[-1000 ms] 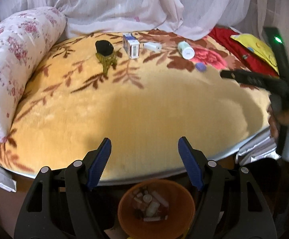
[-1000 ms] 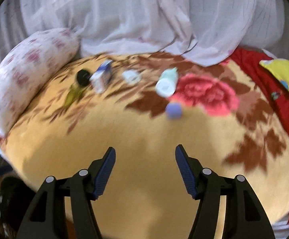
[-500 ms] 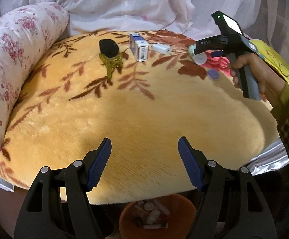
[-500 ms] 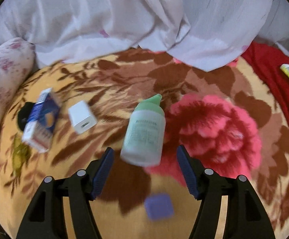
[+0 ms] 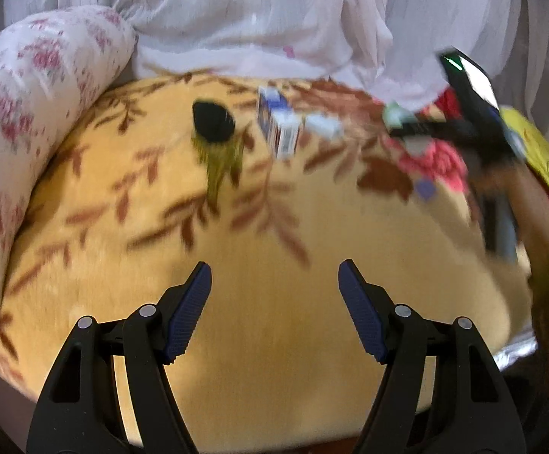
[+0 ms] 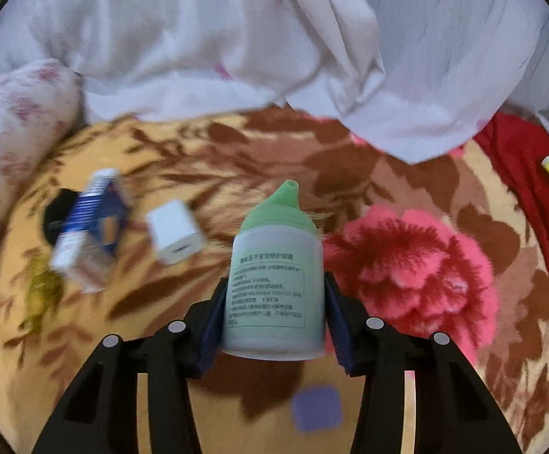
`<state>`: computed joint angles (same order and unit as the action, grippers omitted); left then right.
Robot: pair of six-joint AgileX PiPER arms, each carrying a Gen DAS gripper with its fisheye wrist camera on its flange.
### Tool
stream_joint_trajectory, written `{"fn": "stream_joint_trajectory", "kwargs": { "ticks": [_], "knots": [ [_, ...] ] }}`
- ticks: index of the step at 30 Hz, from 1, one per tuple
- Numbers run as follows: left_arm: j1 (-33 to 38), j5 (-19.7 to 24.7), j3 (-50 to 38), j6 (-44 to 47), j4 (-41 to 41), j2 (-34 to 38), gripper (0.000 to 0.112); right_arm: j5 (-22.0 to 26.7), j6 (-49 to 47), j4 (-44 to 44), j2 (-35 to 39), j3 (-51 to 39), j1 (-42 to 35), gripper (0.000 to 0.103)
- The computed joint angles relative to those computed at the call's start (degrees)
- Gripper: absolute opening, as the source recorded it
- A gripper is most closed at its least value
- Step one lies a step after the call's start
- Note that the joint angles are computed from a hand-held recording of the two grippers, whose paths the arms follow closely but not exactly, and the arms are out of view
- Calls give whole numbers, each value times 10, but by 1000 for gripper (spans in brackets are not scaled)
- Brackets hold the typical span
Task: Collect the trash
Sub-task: 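Grasp the green-capped white bottle with the right tool while the left tool grasps the blue-white medicine box, then drop the medicine box and white bottle into the orange bin with both tools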
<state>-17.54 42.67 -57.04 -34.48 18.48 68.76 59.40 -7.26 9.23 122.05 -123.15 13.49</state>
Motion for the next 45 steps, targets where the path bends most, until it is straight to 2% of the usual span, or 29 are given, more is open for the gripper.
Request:
{"fn": "stream_joint_trajectory", "kwargs": {
  "ticks": [5,9,13,16,22,23,24,25,26,30,36,38,42,45],
  "knots": [
    [10,-13,-123,-12,27,111,68,-93,-104,104,-160,219,-28,47],
    [21,7,-244,-20,38,224,68,-111,-168,168,-224,300,-51,48],
    [34,54,-373,-7,25,335,68,-130,-205,190,-259,346,-61,48],
    [35,92,-450,-18,50,403,68,-129,-233,214,-272,362,-74,47],
    [42,141,-543,-17,66,483,68,-137,-259,226,-284,383,-77,47],
    [45,149,-558,-11,63,497,66,-139,-260,224,-281,385,-75,47],
    [49,156,-576,2,52,513,47,-142,-258,222,-281,388,-74,47],
    [54,159,-587,22,34,522,34,-145,-256,219,-279,390,-73,47],
    [57,160,-593,36,22,528,29,-145,-254,216,-275,389,-72,47],
    [52,96,-511,21,40,480,28,-150,-252,214,-273,393,-68,47],
    [35,43,-385,7,57,375,28,-151,-251,216,-291,402,-64,47],
    [30,36,-350,10,57,339,28,-147,-248,214,-305,407,-60,47],
    [12,21,-238,4,66,222,28,-139,-240,212,-341,426,-52,47],
    [-4,33,-174,7,62,147,28,-128,-238,217,-377,452,-45,47]
  ]
}}
